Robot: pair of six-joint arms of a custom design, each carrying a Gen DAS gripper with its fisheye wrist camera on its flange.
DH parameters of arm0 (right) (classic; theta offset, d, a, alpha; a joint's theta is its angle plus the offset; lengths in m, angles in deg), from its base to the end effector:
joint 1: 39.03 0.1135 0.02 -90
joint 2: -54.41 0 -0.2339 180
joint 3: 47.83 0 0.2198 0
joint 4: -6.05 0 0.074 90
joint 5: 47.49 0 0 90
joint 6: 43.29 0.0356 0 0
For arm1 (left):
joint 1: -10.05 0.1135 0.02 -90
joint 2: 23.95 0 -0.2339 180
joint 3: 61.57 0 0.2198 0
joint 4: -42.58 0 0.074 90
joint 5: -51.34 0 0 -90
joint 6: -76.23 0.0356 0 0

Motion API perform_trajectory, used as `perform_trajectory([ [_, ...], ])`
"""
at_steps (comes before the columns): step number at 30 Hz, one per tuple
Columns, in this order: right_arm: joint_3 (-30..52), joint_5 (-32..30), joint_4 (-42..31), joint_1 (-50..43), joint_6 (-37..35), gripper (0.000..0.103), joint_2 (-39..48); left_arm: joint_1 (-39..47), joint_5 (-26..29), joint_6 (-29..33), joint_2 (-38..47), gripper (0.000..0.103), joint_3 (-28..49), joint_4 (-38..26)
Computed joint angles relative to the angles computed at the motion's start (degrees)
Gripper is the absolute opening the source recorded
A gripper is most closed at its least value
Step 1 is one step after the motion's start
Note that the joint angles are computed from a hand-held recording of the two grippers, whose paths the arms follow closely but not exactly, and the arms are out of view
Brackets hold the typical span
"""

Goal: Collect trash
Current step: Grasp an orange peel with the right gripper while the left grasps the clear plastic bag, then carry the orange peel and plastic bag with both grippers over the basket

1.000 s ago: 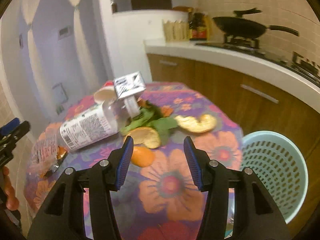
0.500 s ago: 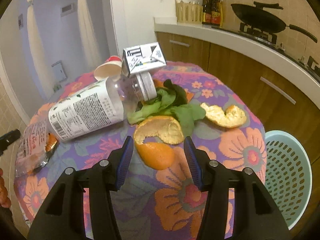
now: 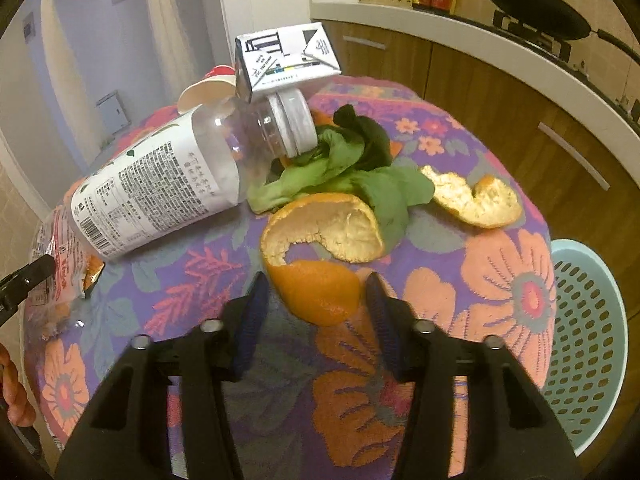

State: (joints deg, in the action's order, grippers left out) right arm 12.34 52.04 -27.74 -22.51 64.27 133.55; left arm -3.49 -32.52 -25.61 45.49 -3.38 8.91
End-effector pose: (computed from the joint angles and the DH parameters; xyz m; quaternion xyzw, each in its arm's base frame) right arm 0.2412 0.0654 0.1849 0.0351 0.9441 0.0180 0.3273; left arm 0.2236 -0.0578 0.2124 0.0342 0.9219 -0.1323 0.3626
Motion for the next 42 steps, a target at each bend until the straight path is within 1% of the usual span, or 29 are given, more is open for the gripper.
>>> perform_trajectory([
  [1, 0.01, -0.05, 0.19, -0.06, -0.16, 0.030, 0.01, 0.26, 0.31, 0.18, -0.15, 0.025, 0.26, -0.17],
  [2, -0.04, 0.07, 0.29, 0.12, -0.16, 0.026, -0.06, 0.34, 0.49, 0.30, -1.07, 0.023, -0.23, -0.01],
  [4, -0.42, 0.54, 0.56, 0.90, -0.06, 0.014, -0.46, 0.82, 1.20, 0.44, -2.88, 0.018, -0.84, -0.20],
  [6, -1.09, 0.82, 1.14, 1.09, -0.14, 0.011, -1.30, 1.67, 2.51, 0.20, -4.90, 0.017, -1.28, -0.52],
  [11, -3.41, -0.05, 3.01, 1.63, 0.06, 0.010, -4.84, 1.61, 3.24, 0.43, -10.54, 0.016, -1.70, -1.93],
  [14, -5.25, -0.66, 4.51, 1.68, -0.24, 0.010, -7.47, 0.71, 3.34, -0.04, -12.41, 0.016, -1.12, -2.99],
  [16, -6.02, -1.00, 5.16, 1.62, -0.49, 0.010, -8.62, -0.40, 2.77, -0.33, -13.27, 0.016, -0.83, -3.35],
  [20, -9.34, -3.84, 7.38, -0.05, -0.87, 0.010, -13.35, -4.38, 0.73, -1.14, -14.78, 0.016, -0.16, -3.60],
  [23, -13.12, -5.56, 9.00, -0.83, -1.62, 0.010, -19.06, -8.35, -1.08, -1.66, -14.47, 0.016, 0.66, -3.03],
  [25, -14.24, -1.62, 7.02, 1.39, -1.84, 0.010, -22.77, -11.98, -2.68, -2.24, -13.15, 0.016, 1.64, -2.26],
  [30, -16.31, -2.15, 2.27, -0.25, -2.63, 0.010, -31.68, -21.60, -7.49, -3.79, -8.03, 0.016, 5.15, 0.36],
  [36, -18.73, -9.19, -4.36, -11.75, -5.22, 0.010, -41.86, -31.05, -11.66, -3.79, -0.28, 0.016, 11.19, 2.80],
  [39, -19.45, -15.65, -8.17, -22.14, -8.96, 0.010, -46.71, -35.03, -12.65, -3.98, 4.65, 0.016, 14.40, 5.47],
  [42, -19.03, -25.57, -11.59, -35.83, -14.47, 0.010, -48.57, -38.22, -12.68, -4.36, 9.82, 0.016, 17.65, 8.17],
])
